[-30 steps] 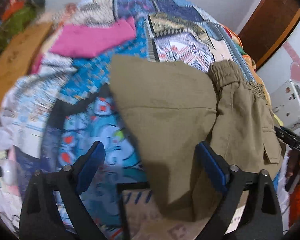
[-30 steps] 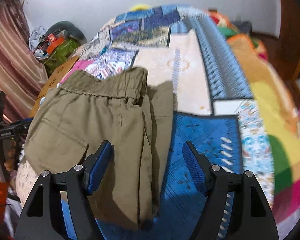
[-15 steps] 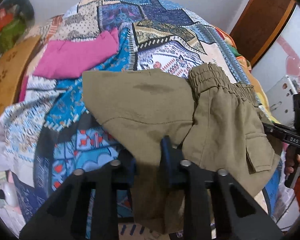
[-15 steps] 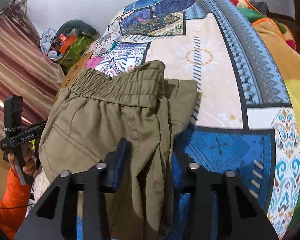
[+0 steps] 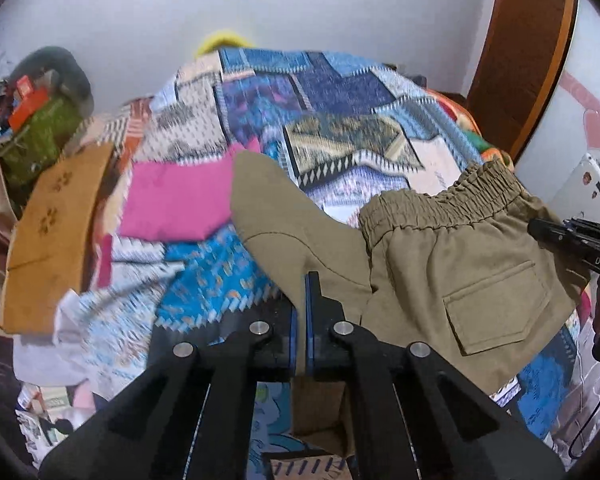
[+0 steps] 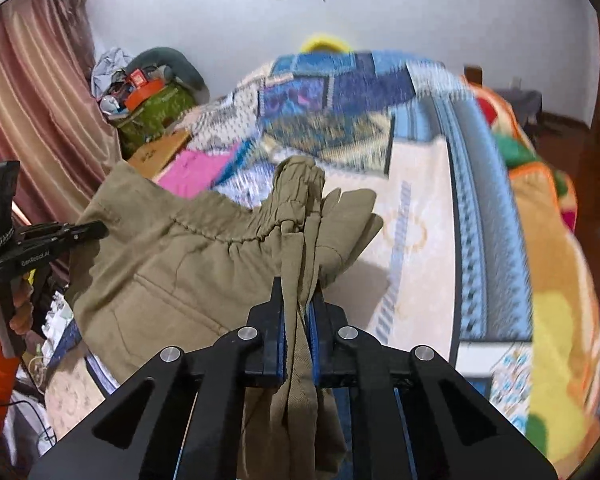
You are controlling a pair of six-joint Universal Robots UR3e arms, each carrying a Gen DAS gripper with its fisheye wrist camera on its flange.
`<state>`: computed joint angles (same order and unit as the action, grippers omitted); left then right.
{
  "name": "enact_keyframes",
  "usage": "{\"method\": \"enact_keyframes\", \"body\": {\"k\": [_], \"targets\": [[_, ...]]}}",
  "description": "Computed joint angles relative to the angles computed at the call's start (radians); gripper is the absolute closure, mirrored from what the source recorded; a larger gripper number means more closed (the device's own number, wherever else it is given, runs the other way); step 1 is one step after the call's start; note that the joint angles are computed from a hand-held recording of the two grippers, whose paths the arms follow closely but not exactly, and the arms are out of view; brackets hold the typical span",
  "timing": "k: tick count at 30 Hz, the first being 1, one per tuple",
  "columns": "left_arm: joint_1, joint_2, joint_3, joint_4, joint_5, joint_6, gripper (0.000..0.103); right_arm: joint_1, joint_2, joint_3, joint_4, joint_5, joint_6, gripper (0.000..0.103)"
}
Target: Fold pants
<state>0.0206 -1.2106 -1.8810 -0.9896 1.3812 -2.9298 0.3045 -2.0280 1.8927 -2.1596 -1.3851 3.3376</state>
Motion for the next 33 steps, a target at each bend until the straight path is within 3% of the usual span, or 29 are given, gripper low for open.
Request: {"method": "enact_keyframes", "body": {"k": [14,19,26,33], "targets": [[0.135,-0.151,0.275,0.040,0.017,0.031,0.100,0.133,0.421,-0.503,-0.098,-0.145,-0.041,0.095],[0.209,-0.307,0.397,0.076,0.008,0.024,0.100,0.164,0.637,-0.743,-0.107,-0.161,-0.062,0.095],[0.239,-0.597,0.572,0.219,0.086,0.029,0.100,0.209,0.982,-1.137,-0.067,-0.200,-0.092,0.095],[0.256,-0.897,0.761,0.259,0.129,0.023,0.100,0.214,1.319,-1.528,0.031,-0.193,-0.027,0.095]]}}
